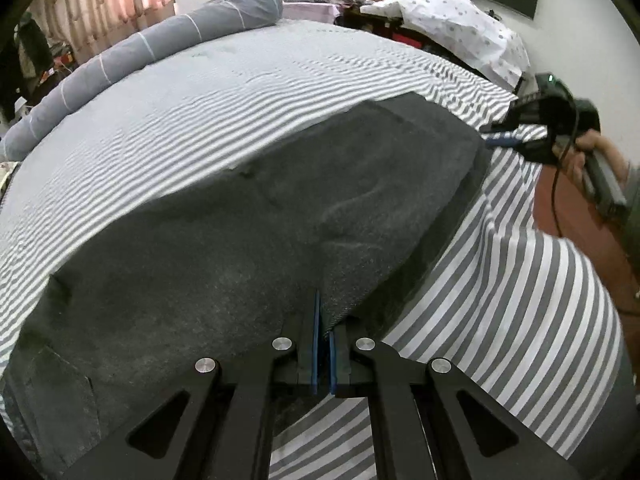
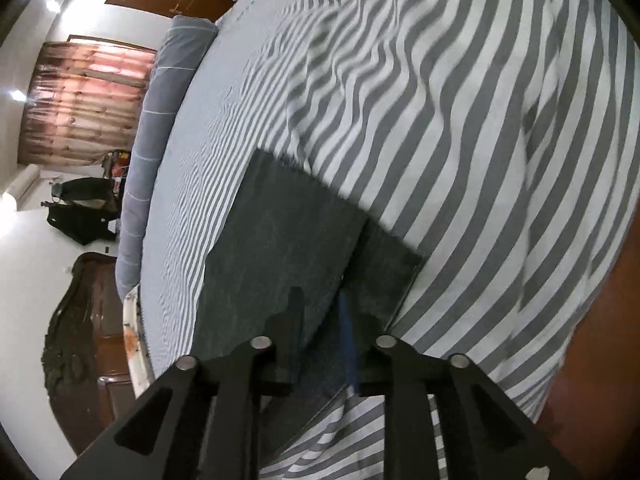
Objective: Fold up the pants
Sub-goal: 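Hold the folded jeans with the left gripper while the right gripper smooths the hem corner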
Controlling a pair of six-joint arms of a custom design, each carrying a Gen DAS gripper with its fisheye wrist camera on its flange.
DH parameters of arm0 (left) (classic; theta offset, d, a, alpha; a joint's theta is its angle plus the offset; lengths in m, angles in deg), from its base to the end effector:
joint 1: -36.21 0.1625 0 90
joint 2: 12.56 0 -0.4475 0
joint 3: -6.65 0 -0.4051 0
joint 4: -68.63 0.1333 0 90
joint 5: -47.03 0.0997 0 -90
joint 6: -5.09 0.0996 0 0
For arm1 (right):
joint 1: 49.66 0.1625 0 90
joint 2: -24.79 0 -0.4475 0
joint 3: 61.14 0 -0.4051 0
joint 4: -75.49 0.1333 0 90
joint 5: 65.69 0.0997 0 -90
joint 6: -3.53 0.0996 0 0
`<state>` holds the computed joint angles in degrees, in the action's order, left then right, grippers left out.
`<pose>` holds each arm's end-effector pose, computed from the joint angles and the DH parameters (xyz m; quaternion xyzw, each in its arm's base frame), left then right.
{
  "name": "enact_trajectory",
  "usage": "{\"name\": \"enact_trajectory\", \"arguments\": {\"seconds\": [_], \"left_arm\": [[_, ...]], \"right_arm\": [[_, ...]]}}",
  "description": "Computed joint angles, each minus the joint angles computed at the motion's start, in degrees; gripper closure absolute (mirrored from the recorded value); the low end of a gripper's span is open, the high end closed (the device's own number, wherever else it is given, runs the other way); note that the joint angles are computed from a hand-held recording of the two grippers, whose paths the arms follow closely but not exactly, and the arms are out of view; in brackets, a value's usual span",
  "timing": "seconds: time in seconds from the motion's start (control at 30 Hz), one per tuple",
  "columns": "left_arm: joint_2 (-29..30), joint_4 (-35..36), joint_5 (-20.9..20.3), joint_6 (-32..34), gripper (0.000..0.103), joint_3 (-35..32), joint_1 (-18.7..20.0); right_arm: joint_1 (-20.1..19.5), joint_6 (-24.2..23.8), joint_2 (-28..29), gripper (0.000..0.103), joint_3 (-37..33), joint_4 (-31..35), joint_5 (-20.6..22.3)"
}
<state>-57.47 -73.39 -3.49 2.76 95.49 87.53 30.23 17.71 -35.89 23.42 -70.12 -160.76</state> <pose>-0.2954 -0.6835 0.1353 0.2702 0.8995 -0.1802 0.2923 -0.0050 -0.7371 0.3567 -0.2140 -0.9369 0.2744 0.0328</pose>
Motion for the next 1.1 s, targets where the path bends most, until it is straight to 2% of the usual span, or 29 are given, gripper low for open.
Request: {"name": "enact_trajectory", "arguments": {"seconds": [0.23, 0.27, 0.33, 0.47, 0.6, 0.7, 1.0, 1.1], "left_arm": [[-0.1, 0.9, 0.3, -0.4, 0.1, -0.4, -0.2], [0.0, 1.2, 0.4, -0.6, 0.1, -0.6, -0.2], [0.1, 1.5, 0.5, -0.9, 0.1, -0.4, -0.2], [0.4, 2.1, 0.6, -1.2, 0.1, -0.5, -0.2], [0.6, 2.2, 0.3, -0.8, 0.1, -0.6, -0.2], [0.6, 2.1, 0.3, 0.4, 0.1, -0.2, -0.4], [0.4, 3.4, -2.4, 2.2, 0.1, 0.1, 0.3], [1.3, 4.5, -2.2, 2.2, 0.1, -0.1, 0.8]], "right_arm": [[-0.7, 1.5, 3.4, 0.08, -2.2, -2.4, 3.5], [-0.7, 1.6, 3.9, 0.083, -3.0, -2.9, 3.6], [-0.8, 1.4, 4.6, 0.096, -4.1, -3.8, 3.3], [0.1, -1.7, 4.3, 0.099, -5.0, -4.2, 0.6], [2.2, -6.4, 2.7, 0.099, -3.5, -4.9, -5.5], [2.7, -8.2, 1.7, 0.099, -1.9, -5.6, -8.3], [2.5, -8.6, 2.0, 0.1, -0.9, -5.4, -13.8], [3.1, -10.1, 2.9, 0.1, -1.4, -5.7, -17.0]]}}
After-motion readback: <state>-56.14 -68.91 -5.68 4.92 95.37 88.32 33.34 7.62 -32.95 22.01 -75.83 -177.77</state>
